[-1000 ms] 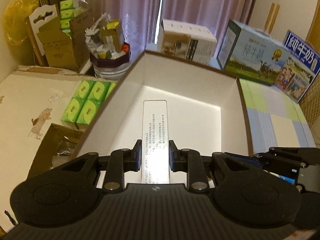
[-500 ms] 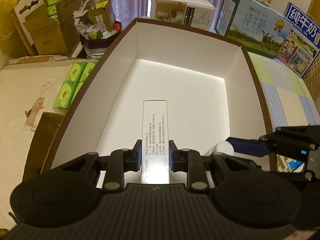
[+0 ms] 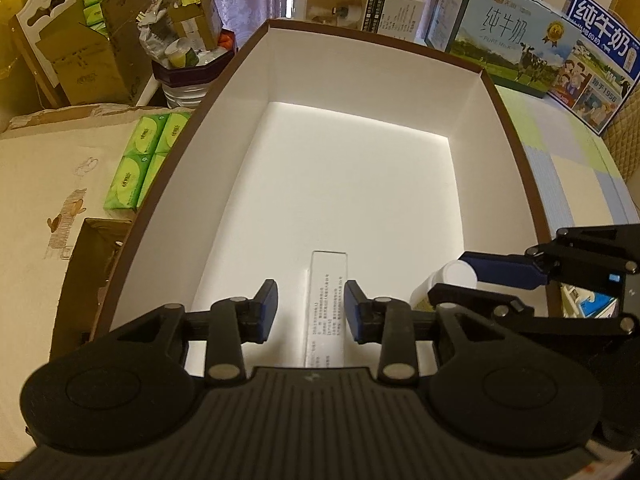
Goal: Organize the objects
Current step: 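Carry both items into the brown box and open both tools to release them, then withdraw both tools from the brown box back toward the table items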
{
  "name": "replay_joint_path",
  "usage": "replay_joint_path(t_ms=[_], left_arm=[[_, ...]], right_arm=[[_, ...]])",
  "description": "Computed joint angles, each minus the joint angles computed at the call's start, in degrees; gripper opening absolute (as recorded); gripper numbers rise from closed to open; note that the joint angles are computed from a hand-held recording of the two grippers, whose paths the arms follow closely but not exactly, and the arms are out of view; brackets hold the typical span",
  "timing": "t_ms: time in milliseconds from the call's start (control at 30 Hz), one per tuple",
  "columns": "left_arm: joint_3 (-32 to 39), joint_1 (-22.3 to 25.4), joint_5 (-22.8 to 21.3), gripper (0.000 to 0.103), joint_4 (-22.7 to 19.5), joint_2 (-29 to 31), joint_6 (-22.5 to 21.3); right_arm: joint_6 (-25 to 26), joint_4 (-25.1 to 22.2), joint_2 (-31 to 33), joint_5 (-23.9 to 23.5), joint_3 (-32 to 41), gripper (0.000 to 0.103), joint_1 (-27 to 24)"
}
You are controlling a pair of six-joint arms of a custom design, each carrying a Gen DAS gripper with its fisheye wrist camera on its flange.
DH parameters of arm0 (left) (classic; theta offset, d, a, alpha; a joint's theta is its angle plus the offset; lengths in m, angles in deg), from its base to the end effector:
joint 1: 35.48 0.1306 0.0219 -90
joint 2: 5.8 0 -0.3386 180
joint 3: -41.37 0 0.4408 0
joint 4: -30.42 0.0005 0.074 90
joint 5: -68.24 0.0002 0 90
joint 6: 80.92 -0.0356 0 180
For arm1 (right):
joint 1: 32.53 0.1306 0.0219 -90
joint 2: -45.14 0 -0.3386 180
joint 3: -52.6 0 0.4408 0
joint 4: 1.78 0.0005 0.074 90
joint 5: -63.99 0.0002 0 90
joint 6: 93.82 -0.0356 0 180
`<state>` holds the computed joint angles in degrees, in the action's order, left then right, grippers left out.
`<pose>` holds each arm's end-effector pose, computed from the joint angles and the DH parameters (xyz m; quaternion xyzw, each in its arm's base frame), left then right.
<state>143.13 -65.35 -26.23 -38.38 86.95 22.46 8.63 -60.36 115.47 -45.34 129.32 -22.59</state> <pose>0.4594 -0.2612 0.4431 0.1283 0.9562 -0.0610 0.2559 0.4037 0.0822 0.4134 -0.2344 0.9043 0.1518 0.3228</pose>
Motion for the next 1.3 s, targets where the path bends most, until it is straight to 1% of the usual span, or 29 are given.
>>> replay_joint_path(t_ms=[100,167,200,233,267,300,333,400,767,1000,1300], left_arm=[[-0.10,0.08,-0.19,0.040,-0.05,-0.18,-0.07],[-0.19,0.14,-0.23,0.041,-0.04,-0.33,-0.25],[-0.18,0.16,-0.20,0.043,-0.09,-0.33,-0.20],[-0.19,0.14,-0.26,0.046,-0.10,-0.37,-0.20],[-0.23,0.11,-0.32,0.047,-0.05,-0.40,-0.26],[-0.34,0.16,-0.38,0.049,0.02,-0.54,-0.39],[-0.56,0.28,-0.36,0.053,0.13,-0.79,-0.53],[-0.87,0.42,-0.44,0.057,0.32,-1.16,-0.67],[-1.84,0.71,-0.36,0.061,1.04,-2.73,-1.44],[-2.23,0.44,-0.33,0.061,1.77,-4.12,-1.50],[-5.16,-0.68,-0.65,0.065,2.96,-9.66,-0.03]], right_arm=[[-0.01,-0.25,-0.01,-0.75,0.06,0.021,0.10],[-0.66,-0.15,-0.06,-0.76,0.05,0.023,0.24],[-0.81,-0.13,-0.05,-0.34,0.08,0.026,0.38],[-0.78,-0.13,-0.01,0.06,0.13,0.033,0.49],[-0.83,0.03,-0.11,0.45,0.05,0.037,0.58],[-0.97,0.43,-0.38,0.73,-0.20,0.043,0.63],[-1.10,0.72,-0.64,0.78,-0.42,0.046,0.56],[-1.48,0.86,-0.94,0.43,-0.58,0.048,0.42],[-3.14,1.11,-3.34,0.93,-1.72,0.051,0.71],[-5.49,1.49,-6.38,0.87,-2.81,0.051,0.56],[-9.24,0.97,-13.07,-2.33,-4.76,0.051,-1.54]])
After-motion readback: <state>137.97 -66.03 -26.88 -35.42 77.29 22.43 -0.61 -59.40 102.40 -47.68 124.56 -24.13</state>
